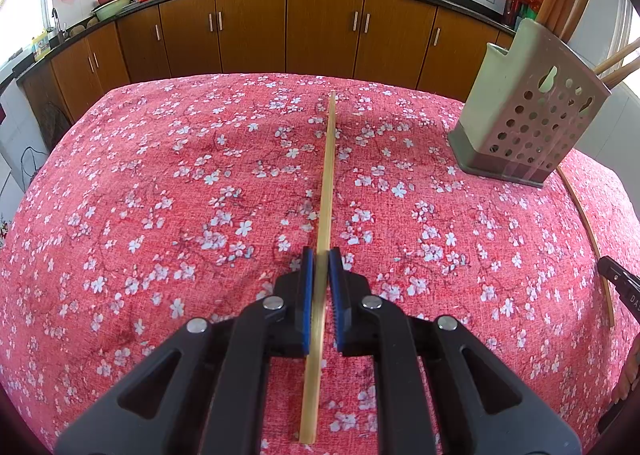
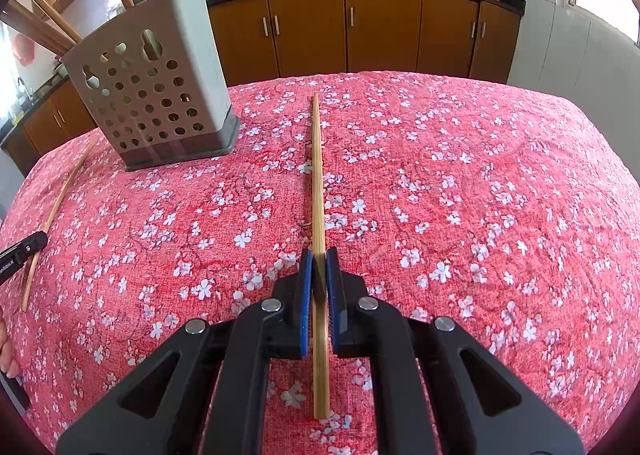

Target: Organize utensils

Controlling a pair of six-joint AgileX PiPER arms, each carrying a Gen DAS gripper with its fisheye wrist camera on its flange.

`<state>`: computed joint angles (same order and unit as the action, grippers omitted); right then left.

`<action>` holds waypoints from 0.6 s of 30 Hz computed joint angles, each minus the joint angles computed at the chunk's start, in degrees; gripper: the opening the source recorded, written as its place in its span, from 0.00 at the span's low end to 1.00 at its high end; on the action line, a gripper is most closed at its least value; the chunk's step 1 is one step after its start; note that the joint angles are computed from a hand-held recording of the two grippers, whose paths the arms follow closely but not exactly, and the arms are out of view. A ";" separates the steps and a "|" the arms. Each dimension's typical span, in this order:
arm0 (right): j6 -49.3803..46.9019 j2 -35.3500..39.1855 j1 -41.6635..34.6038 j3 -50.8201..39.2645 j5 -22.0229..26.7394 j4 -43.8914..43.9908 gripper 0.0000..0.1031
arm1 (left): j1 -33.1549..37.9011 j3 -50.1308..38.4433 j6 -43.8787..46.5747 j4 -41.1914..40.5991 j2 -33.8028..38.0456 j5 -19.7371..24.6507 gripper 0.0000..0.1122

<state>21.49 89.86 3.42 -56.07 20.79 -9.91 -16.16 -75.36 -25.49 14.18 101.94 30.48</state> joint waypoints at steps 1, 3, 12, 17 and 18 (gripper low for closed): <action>0.07 -0.01 0.03 -0.01 0.02 -0.05 0.08 | 0.02 -0.02 0.03 -0.03 0.02 0.00 0.11; 0.00 -0.01 0.01 0.01 -0.01 0.03 0.08 | -0.15 -0.03 -0.30 0.18 -0.02 0.08 0.11; -0.11 -0.03 -0.03 -0.04 0.06 0.17 0.08 | -0.03 0.09 -0.02 -0.28 -0.06 -0.15 0.11; -0.21 -0.01 -0.06 -0.06 0.05 0.30 0.08 | -0.14 0.07 -0.15 -0.37 -0.11 -0.13 0.11; -0.21 -0.01 -0.06 -0.06 0.05 0.30 0.08 | -0.10 0.10 -0.09 -0.39 -0.11 -0.16 0.11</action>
<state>21.27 89.86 3.37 -56.13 20.84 -9.61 -16.25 -75.27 -25.59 13.79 101.83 30.33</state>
